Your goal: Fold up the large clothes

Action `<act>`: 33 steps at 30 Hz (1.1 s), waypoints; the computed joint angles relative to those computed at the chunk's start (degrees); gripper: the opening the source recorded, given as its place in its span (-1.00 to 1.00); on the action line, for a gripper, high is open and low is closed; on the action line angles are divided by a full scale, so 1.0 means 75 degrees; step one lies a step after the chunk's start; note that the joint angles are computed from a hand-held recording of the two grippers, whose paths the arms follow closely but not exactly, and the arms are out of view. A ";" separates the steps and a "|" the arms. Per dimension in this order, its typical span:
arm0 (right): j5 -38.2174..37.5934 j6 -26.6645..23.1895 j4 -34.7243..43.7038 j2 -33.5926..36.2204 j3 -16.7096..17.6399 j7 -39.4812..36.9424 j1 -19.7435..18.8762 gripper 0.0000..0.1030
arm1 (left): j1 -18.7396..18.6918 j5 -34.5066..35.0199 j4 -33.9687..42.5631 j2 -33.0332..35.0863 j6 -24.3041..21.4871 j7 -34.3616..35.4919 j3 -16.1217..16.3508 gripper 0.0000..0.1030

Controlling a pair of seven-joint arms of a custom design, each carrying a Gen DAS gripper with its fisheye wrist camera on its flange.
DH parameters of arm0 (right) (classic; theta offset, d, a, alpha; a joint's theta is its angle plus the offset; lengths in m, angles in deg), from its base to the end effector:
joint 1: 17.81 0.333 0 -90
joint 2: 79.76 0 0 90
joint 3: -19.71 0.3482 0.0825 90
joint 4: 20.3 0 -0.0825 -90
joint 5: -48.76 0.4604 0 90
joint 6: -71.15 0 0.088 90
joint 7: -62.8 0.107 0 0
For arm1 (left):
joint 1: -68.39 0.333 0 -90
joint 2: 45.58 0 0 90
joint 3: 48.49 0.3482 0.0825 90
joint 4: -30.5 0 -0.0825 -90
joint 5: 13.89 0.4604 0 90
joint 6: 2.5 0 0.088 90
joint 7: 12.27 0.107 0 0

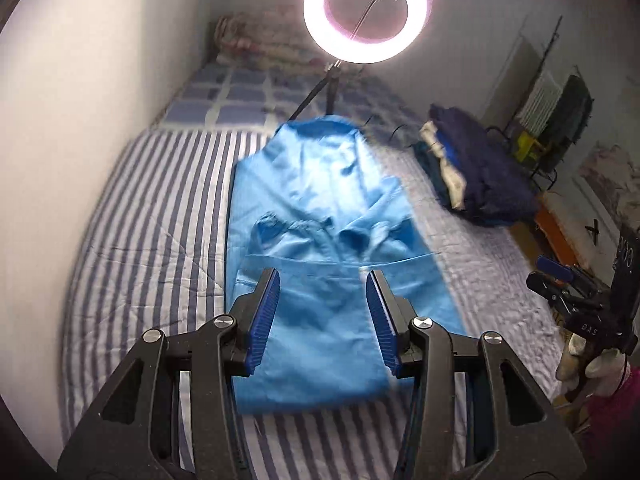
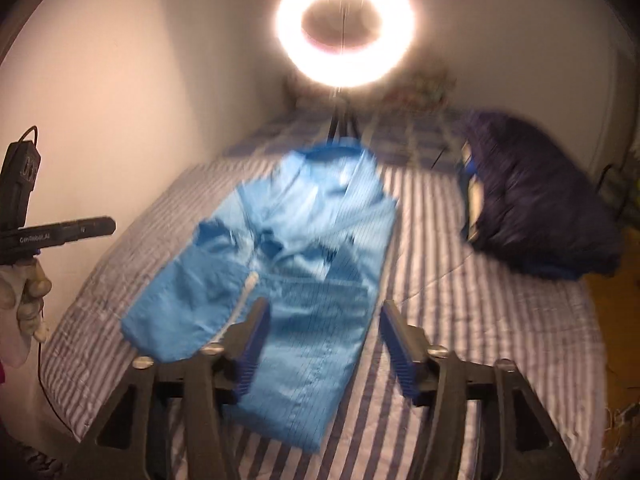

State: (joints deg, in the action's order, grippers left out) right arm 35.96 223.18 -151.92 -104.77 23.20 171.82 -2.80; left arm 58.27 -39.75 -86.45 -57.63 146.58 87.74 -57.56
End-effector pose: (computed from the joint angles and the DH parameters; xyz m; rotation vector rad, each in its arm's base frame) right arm 0.4997 0.1782 0.6172 -1.8499 1.5914 -0.6848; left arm 0.5784 -0.2001 0.6333 -1.6740 2.0979 -1.1309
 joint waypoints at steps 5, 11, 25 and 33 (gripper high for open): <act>-0.0042 -0.0551 -0.0285 -0.1212 0.0167 0.0274 0.0074 0.53 | -0.0112 -0.0017 -0.0325 -0.1029 -0.0218 -0.0286 0.0035 -0.10; -0.1569 -0.2437 0.0016 -0.2391 0.1432 0.1130 -0.0456 0.85 | -0.0517 -0.0436 -0.0809 -0.2259 -0.0397 0.0073 0.0172 -0.10; -0.1937 -0.2629 0.0565 -0.2822 0.1460 0.2421 -0.0143 0.99 | -0.0453 0.0072 -0.0571 -0.2635 -0.0825 -0.0359 0.0069 -0.10; -0.1570 -0.1620 0.1018 -0.1279 0.0568 0.1722 -0.0145 0.99 | -0.0346 -0.0679 0.1023 -0.0467 -0.1219 0.0273 0.0569 0.15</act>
State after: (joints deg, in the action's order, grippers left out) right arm 24.18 211.03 -144.28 -114.37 27.46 184.74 -3.88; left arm 55.68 -44.84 -78.78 -61.13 137.44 89.79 -53.30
